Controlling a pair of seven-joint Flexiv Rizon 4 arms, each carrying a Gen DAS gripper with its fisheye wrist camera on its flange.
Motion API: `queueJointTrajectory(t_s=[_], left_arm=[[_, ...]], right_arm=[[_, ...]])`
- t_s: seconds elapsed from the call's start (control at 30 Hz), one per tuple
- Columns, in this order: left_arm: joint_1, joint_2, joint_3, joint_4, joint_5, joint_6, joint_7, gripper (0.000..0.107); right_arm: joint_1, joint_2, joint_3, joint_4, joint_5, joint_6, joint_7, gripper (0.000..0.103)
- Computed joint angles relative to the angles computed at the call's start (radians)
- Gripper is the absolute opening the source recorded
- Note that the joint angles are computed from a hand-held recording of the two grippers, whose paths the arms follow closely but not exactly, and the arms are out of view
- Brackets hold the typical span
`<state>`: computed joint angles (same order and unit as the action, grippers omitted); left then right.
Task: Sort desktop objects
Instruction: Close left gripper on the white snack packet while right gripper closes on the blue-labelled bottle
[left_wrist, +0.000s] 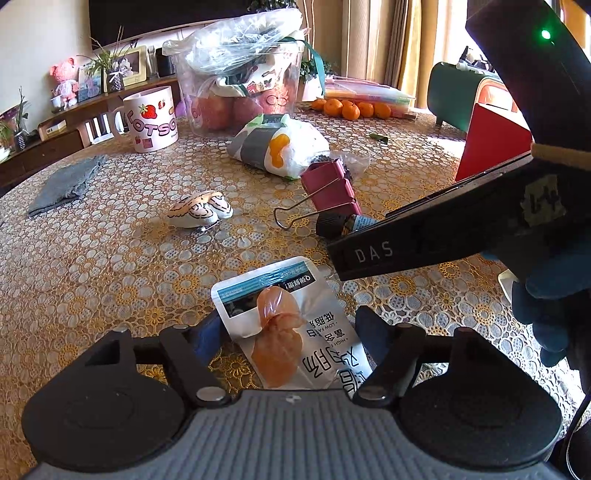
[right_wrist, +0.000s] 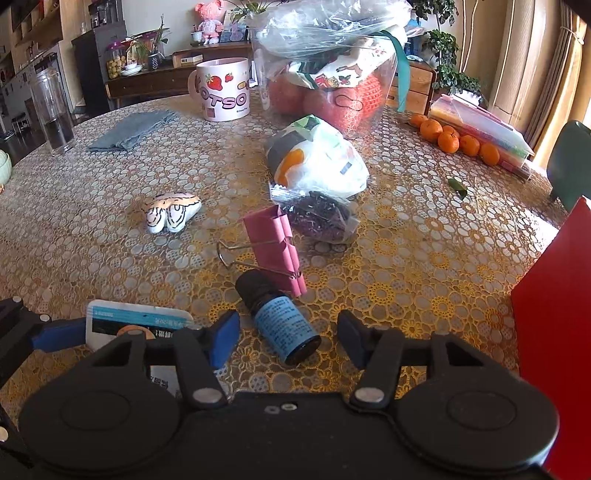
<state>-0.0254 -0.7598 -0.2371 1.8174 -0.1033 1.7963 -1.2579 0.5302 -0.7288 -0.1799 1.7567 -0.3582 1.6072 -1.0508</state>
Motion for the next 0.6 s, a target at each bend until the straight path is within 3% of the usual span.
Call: queueJointTrajectory(t_s=[0.33, 0.5, 0.6], left_arm=[[0.045, 0.005, -0.044, 0.008, 0.008, -0.014, -0.001, 0.067], [0.09, 0.008, -0.093, 0.017, 0.003, -0.031, -0.007, 0.067], [0.116, 0.011, -0.121, 0.024, 0.0, -0.043, -0.011, 0.067]], right_arm=[[0.007, 0.008, 0.0, 0.005, -0.003, -0.002, -0.002, 0.036], [0.022, 0.019, -0.018, 0.023, -0.001, -0.006, 0.014, 0.034], [0.001, 0.034, 0.007, 0.04, 0.008, -0.004, 0.017, 0.027]])
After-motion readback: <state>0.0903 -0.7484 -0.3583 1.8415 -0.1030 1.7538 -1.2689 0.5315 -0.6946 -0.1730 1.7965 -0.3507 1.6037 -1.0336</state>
